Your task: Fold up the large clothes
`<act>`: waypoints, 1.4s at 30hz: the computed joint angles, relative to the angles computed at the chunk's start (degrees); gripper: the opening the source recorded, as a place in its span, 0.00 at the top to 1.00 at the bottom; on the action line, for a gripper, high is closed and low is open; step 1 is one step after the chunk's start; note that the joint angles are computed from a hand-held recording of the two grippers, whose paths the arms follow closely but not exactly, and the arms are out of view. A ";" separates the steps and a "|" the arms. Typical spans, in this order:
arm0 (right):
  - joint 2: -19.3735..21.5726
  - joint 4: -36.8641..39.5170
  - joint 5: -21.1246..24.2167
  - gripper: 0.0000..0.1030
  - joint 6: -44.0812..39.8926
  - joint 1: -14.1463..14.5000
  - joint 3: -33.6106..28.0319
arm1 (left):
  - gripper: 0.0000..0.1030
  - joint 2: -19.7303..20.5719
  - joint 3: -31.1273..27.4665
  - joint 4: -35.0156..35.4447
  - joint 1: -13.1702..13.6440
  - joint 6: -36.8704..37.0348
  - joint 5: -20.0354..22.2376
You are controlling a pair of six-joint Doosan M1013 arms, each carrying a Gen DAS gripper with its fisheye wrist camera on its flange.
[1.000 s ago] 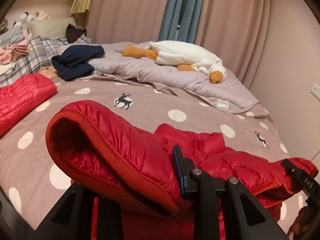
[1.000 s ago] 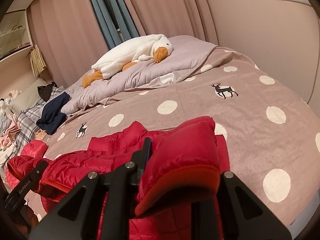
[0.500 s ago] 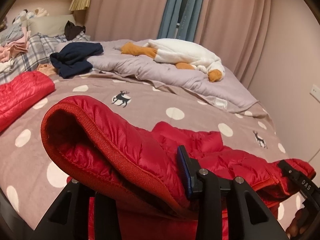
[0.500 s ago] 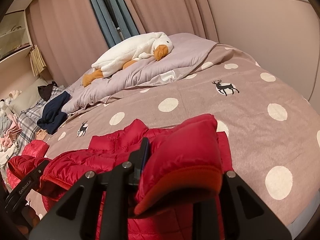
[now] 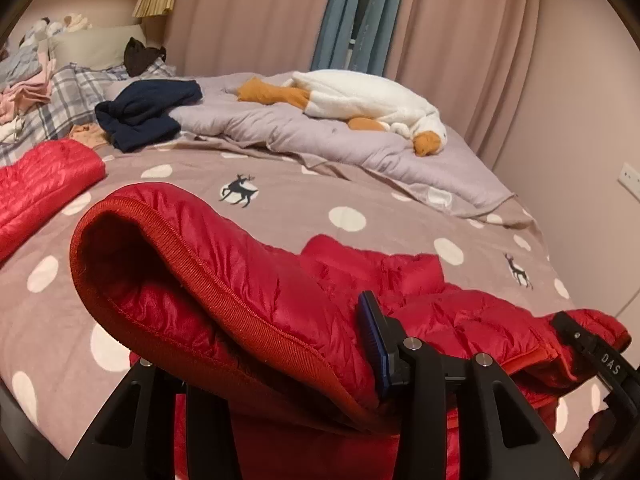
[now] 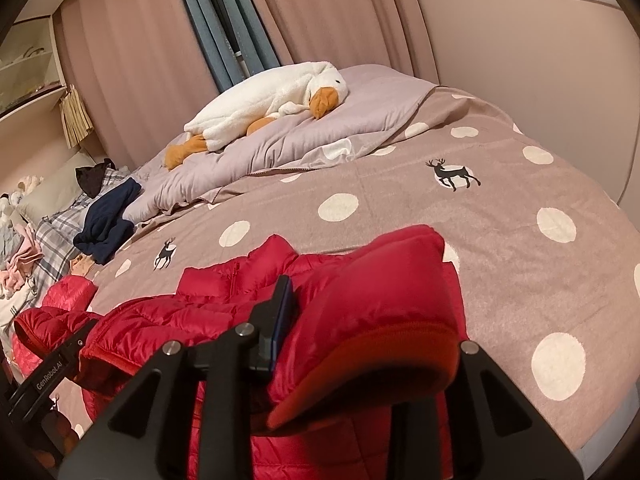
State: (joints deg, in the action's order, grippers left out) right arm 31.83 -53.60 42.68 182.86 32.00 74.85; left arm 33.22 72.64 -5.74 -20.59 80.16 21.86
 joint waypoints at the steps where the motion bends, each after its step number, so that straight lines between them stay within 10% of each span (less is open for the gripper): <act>1: 0.06 0.03 0.02 0.70 -0.05 -0.01 -0.06 | 0.59 0.02 -0.06 -0.90 0.07 0.80 0.15; 10: 0.22 0.66 -0.04 0.63 -0.48 -0.11 -0.34 | 0.41 0.33 -0.48 -3.07 0.63 1.07 0.59; 42: -0.94 -2.03 -1.57 0.33 4.65 -0.08 1.27 | 0.27 -0.70 0.48 -2.86 0.94 0.17 -1.61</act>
State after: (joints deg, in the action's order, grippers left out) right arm 30.89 -55.62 41.11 187.51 31.92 76.12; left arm 32.51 73.12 -8.61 -19.65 80.33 20.24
